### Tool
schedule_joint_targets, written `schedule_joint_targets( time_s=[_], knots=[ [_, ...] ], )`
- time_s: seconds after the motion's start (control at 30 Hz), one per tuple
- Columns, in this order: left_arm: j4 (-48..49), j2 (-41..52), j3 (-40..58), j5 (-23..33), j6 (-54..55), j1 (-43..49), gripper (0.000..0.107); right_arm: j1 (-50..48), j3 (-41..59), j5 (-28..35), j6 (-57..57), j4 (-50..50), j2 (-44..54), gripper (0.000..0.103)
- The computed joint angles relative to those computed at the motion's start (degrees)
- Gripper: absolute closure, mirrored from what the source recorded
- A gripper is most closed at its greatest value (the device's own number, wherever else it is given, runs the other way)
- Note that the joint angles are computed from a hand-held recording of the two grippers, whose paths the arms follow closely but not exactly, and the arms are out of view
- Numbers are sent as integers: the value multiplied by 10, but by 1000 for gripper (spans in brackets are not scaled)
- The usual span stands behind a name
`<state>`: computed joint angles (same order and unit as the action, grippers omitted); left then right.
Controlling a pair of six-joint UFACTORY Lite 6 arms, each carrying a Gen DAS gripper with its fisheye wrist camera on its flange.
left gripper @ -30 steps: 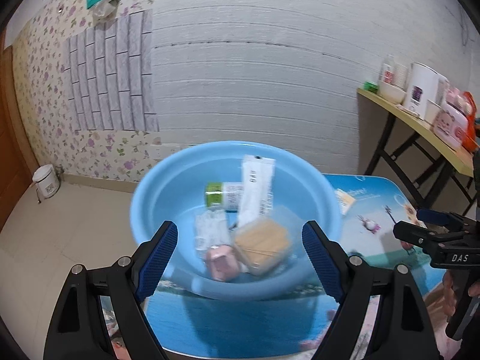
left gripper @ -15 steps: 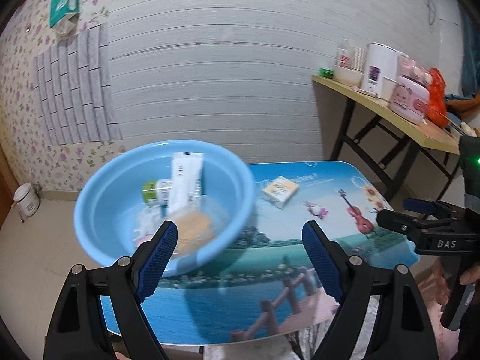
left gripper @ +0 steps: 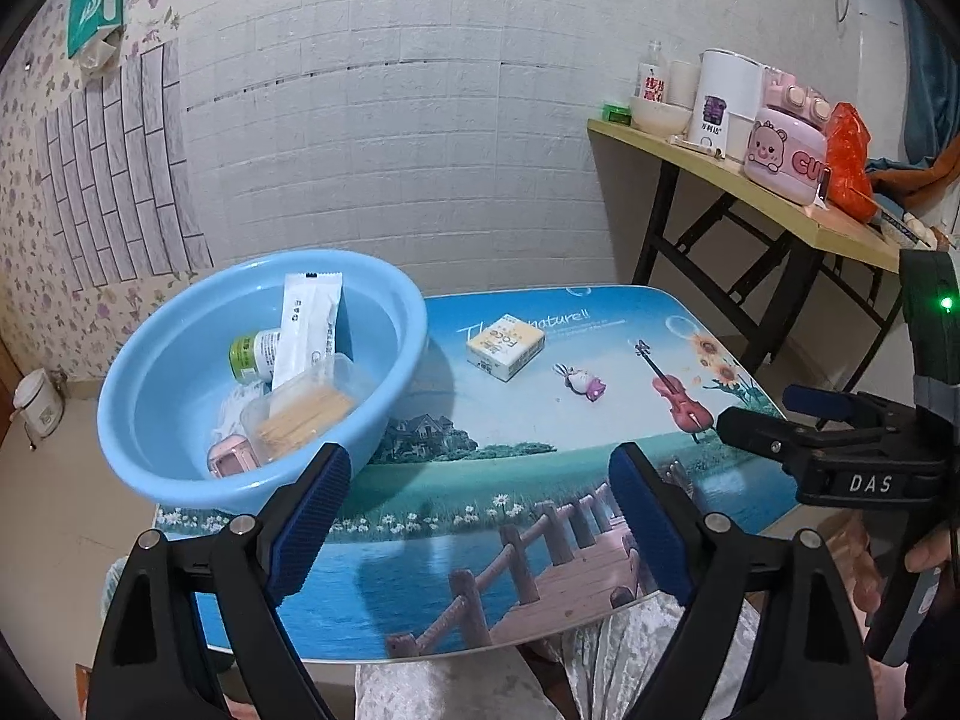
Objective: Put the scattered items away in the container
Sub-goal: 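Withdraw both grippers from the basin back over the table, then grasp the Hello Kitty figurine with the right gripper while the left gripper approaches the Face box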
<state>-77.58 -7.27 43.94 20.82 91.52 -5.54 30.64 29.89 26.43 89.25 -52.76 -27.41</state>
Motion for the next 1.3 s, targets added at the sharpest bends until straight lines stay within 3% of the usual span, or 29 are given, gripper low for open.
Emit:
schedule_joint_targets(
  time_s=[1.0, 1.3],
  knots=[
    [-45, 59, 14, -51, 30, -63, 16, -18, -15, -26, 13, -22, 16, 0],
    [-191, 120, 38, -84, 144, -108, 16, -45, -23, -46, 10, -36, 34, 0]
  ],
)
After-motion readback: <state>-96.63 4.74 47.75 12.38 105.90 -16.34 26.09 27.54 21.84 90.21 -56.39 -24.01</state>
